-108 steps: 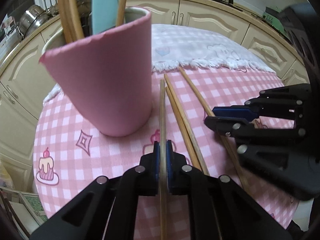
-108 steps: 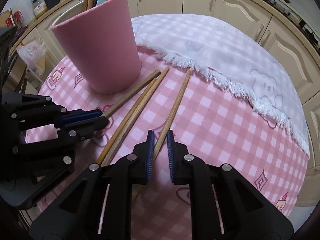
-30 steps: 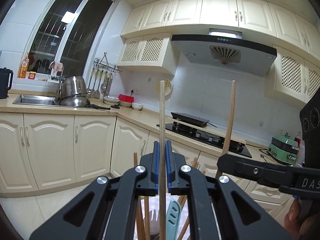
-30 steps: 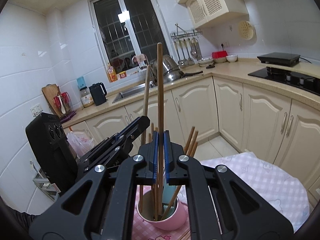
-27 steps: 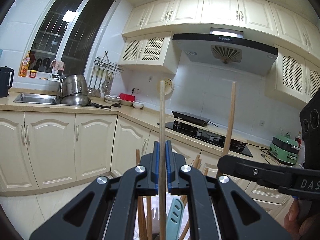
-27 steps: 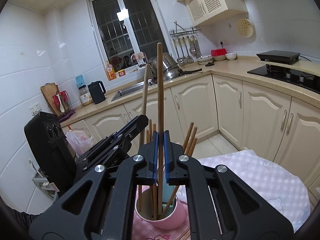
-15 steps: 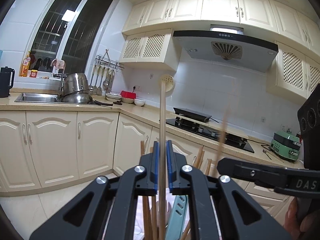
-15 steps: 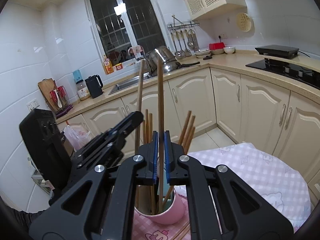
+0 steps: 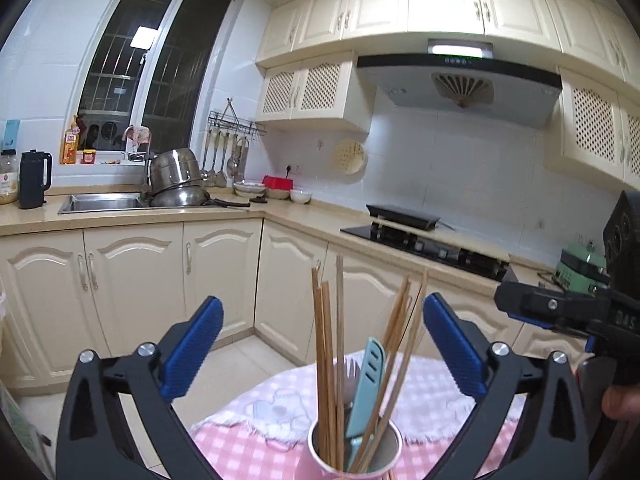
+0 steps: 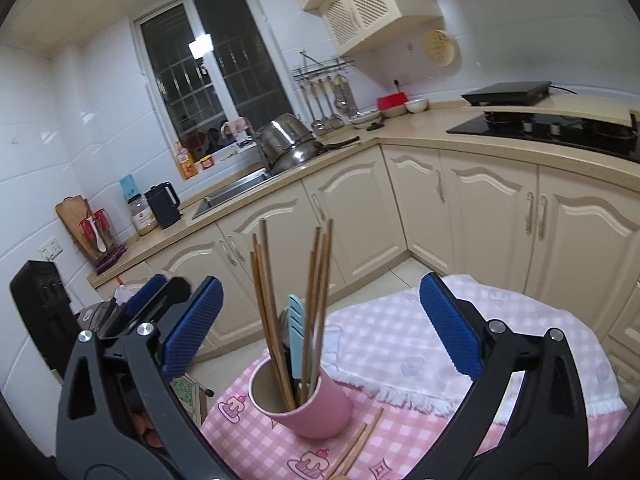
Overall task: Organize utensils
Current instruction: 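Move both tools back down over the last two chopsticks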
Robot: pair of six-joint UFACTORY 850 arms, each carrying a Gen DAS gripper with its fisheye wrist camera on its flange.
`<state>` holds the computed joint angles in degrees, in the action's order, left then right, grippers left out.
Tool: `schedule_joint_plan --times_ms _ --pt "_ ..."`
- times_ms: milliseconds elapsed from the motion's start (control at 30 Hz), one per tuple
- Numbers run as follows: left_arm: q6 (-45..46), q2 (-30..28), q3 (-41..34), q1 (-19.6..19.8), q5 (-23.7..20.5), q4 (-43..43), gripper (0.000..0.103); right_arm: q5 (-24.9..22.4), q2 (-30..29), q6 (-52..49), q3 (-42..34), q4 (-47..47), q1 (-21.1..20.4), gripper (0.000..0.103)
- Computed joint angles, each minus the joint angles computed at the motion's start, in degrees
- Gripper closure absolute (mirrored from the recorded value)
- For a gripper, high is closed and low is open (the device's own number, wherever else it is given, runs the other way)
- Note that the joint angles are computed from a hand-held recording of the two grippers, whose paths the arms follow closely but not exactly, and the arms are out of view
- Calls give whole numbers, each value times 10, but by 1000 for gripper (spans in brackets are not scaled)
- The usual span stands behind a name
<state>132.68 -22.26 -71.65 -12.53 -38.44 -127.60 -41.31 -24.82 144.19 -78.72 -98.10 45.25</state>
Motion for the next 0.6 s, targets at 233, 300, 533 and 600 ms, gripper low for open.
schedule_joint_plan --times_ms 233,300,533,600 --pt "-15 36 31 4 27 41 5 -9 15 -13 19 45 15 6" --pt "-19 43 40 5 32 53 5 -9 17 -29 21 70 18 6" --pt "-43 63 67 7 52 94 5 0 18 -45 32 136 28 6" --pt "-52 67 72 7 58 107 5 1 15 -56 34 164 32 6"
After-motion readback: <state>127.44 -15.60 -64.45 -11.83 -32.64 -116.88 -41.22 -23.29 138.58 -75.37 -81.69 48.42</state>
